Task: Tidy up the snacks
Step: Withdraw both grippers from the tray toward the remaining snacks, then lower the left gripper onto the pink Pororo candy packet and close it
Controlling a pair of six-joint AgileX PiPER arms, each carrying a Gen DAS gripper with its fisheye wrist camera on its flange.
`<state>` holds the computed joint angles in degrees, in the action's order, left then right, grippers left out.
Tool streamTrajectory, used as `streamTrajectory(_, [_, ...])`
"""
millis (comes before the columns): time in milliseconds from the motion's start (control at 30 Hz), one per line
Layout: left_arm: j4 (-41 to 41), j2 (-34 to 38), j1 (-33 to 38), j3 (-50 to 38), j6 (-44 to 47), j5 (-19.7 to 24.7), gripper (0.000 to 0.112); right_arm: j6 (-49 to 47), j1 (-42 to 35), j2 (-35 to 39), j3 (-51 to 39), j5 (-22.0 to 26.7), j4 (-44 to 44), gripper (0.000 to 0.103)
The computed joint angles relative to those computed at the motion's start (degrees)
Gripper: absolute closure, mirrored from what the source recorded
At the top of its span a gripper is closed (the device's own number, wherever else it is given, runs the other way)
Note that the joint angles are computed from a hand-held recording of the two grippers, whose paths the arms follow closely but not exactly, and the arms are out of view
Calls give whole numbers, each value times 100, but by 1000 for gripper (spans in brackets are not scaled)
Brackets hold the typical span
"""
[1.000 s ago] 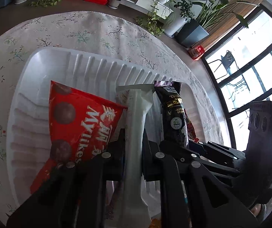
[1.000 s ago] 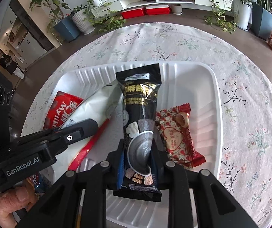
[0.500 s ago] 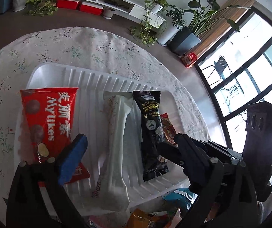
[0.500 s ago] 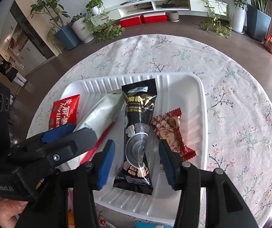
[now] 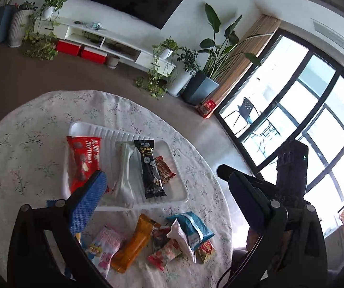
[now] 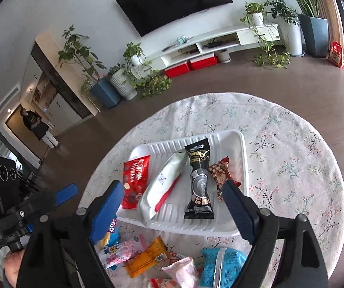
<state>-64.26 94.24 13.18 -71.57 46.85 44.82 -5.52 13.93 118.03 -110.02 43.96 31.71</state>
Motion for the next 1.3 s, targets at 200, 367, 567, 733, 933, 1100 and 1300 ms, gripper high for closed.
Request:
streamTrajectory(200, [17,-1591,751,2042,1129,-767,10,-1115,137,-1510,2535,-1168,1064,5])
streamTrajectory(367, [82,-1990,866,3316,1798,-1167,10,-1623,289,-2353,4091,-1799,1645,5])
streamTrajectory(567, [502,-1854,196,3765,1646,-1458,10,-1814,530,-3014,5502,-2458,1884,5])
streamTrajectory(733, [1315,-1586,-372,3293,1063,-1601,10,-1973,610,-3192,6107,-2736,2071,5])
streamTrajectory(933, [3005,-707,-907,2115,-4,-1447,10,-2050,538,-3177,6309,-2817,2096,8])
streamTrajectory(1100, [4027,152,-1136,1155,-534,-1048,17,-2684,492,-3148,6388,-2796,2662,8])
streamTrajectory(1300, [4513,933,-1152,288,-701,-534,42,-2980,481,-3100,6407,-2701,2907,12])
